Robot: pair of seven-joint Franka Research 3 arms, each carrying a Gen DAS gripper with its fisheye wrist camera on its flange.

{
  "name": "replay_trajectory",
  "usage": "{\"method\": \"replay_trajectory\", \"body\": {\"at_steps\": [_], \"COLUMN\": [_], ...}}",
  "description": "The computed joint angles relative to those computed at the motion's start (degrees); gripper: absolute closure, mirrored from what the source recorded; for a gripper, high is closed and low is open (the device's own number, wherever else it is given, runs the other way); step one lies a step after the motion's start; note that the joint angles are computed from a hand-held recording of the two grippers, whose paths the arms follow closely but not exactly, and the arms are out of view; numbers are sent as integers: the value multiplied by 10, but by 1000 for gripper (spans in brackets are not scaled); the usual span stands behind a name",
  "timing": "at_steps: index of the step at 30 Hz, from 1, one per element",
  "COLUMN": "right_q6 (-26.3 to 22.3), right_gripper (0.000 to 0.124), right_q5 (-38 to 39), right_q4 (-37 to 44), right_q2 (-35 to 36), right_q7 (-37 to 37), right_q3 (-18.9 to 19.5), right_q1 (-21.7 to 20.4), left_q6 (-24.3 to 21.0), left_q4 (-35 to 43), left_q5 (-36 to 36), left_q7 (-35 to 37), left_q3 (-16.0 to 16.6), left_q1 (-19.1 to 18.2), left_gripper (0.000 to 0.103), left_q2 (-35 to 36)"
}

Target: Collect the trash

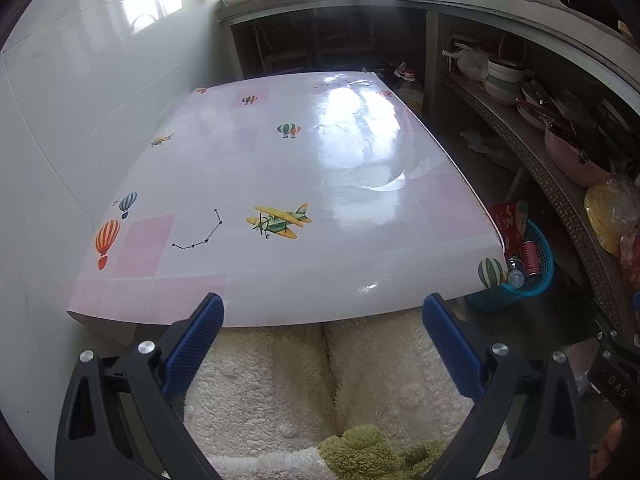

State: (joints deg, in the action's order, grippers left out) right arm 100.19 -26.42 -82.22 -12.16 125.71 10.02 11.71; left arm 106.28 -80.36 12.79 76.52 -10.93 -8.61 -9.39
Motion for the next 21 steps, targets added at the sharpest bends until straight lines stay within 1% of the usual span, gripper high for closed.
{"method": "replay_trajectory", "body": {"at_steps": [21], "right_q6": [-6], "right_gripper": [29], "right_q5": [0], "right_q4": [8], "right_q2": [3], "right_q7": [-3], "right_q3": [-2], "right_q1": [1], "left_q6": [-11], "left_q4": [7], "left_q5": [1], "left_q7": [-5], "left_q3": [-2], "left_q1": [-2], "left_gripper": [6], "left_q2": [2]}}
